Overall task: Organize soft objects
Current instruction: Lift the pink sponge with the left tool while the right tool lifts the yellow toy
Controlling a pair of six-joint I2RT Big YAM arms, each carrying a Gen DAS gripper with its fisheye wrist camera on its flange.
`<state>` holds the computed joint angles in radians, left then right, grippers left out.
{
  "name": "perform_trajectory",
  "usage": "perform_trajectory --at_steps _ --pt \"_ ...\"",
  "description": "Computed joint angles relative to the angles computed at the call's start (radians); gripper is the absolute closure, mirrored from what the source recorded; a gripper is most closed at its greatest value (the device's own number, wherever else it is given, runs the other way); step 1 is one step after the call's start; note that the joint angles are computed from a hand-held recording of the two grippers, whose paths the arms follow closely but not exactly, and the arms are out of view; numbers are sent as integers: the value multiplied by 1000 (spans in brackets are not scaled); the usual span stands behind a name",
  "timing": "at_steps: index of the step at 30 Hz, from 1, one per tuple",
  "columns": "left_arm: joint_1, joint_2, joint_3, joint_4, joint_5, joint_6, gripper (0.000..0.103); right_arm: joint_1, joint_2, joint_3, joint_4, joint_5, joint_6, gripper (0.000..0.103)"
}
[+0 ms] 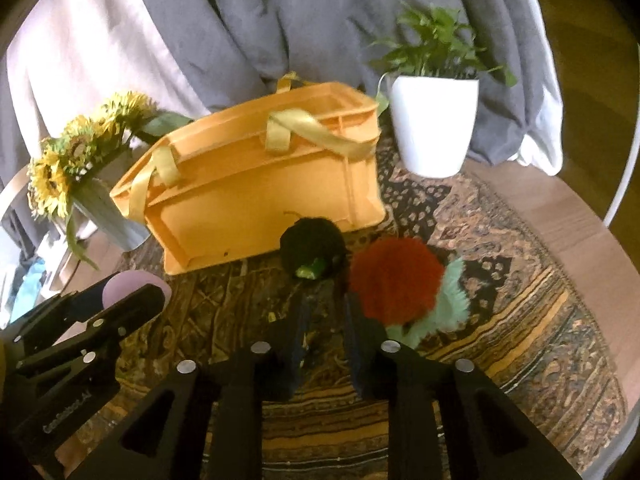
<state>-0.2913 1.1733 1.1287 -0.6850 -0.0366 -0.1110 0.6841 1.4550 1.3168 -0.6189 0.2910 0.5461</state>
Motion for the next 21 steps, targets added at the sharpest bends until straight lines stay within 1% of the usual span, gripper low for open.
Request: perform_trajectory --at_steps 2,3,5,8,10,15,21 --pt "4 4 -3 -1 -2 -5 58 -5 18 9 -10 -33 -2 77" --pt "6 6 -4 -1 -4 -8 58 -6 25 11 -9 -49 -5 72" --pt "10 9 -7 -2 -8 -13 58 -9 40 17 -11 -77 -7 70" --pt "18 14 -11 -5 -21 -17 58 -5 67 28 -13 -96 -29 70" --pt "24 15 -16 -6 -28 -19 58 -8 85 36 -15 -123 -32 70" --pt "34 22 -23 -10 -42 -21 58 -9 125 56 -28 -158 -47 70" --pt "44 35 -29 -14 -44 -30 58 -11 161 79 -47 -179 -66 70"
